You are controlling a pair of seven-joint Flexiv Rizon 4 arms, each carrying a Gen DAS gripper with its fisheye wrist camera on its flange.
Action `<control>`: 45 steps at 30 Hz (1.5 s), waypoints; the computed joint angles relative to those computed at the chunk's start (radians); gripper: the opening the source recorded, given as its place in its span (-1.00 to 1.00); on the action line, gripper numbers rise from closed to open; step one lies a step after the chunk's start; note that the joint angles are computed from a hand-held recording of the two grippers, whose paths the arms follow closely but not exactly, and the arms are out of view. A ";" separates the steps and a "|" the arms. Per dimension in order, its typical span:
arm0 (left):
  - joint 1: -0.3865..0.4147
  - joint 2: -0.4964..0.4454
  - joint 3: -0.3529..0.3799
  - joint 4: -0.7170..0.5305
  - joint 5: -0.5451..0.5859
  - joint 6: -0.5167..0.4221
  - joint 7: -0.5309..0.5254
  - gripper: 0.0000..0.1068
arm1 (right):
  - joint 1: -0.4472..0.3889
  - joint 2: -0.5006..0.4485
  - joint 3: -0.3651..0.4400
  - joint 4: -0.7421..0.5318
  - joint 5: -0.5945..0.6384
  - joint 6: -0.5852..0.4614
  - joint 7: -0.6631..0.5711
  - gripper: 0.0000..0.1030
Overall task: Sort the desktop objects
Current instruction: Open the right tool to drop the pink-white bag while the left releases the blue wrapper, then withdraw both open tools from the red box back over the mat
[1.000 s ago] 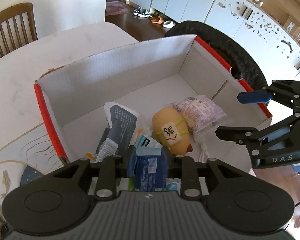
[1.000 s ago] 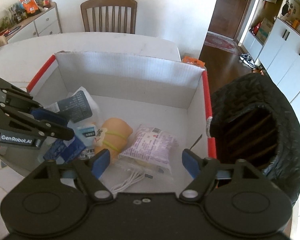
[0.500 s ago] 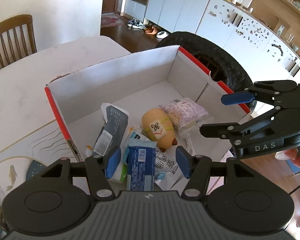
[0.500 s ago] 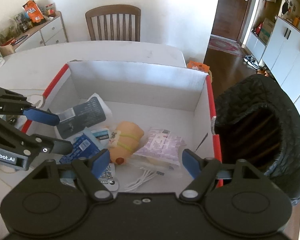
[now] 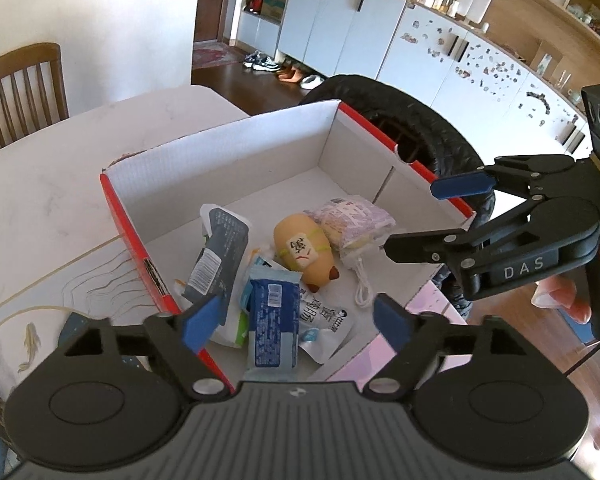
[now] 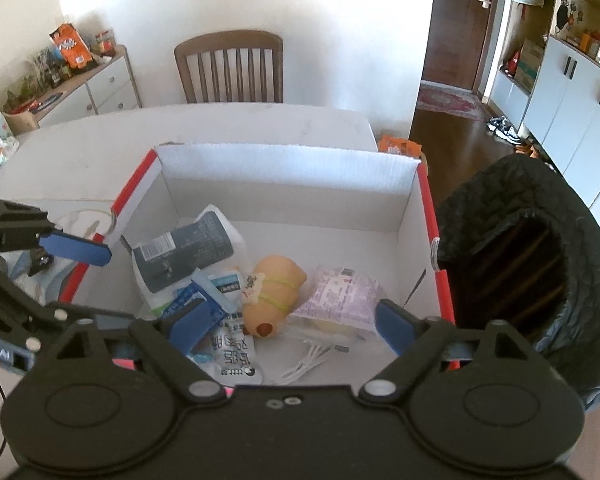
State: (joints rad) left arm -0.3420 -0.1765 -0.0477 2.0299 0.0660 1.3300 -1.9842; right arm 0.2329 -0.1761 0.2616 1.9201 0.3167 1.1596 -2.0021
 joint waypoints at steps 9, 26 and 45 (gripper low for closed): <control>-0.009 0.052 0.011 0.044 0.052 0.031 -0.038 0.93 | 0.022 0.043 -0.003 0.055 -0.023 0.069 0.089 0.95; 0.055 0.250 -0.019 0.244 -0.022 0.044 0.005 0.93 | 0.112 0.125 -0.002 0.182 -0.184 0.158 0.321 0.96; 0.206 0.591 -0.009 0.471 0.010 -0.071 0.018 0.93 | 0.236 0.118 0.034 0.236 -0.428 0.237 0.618 0.96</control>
State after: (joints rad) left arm -0.1356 0.4142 -0.0569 2.5013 0.0761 1.2589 -1.9657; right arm 0.4693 -0.0581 0.2956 2.1565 -0.1118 1.3962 -1.3844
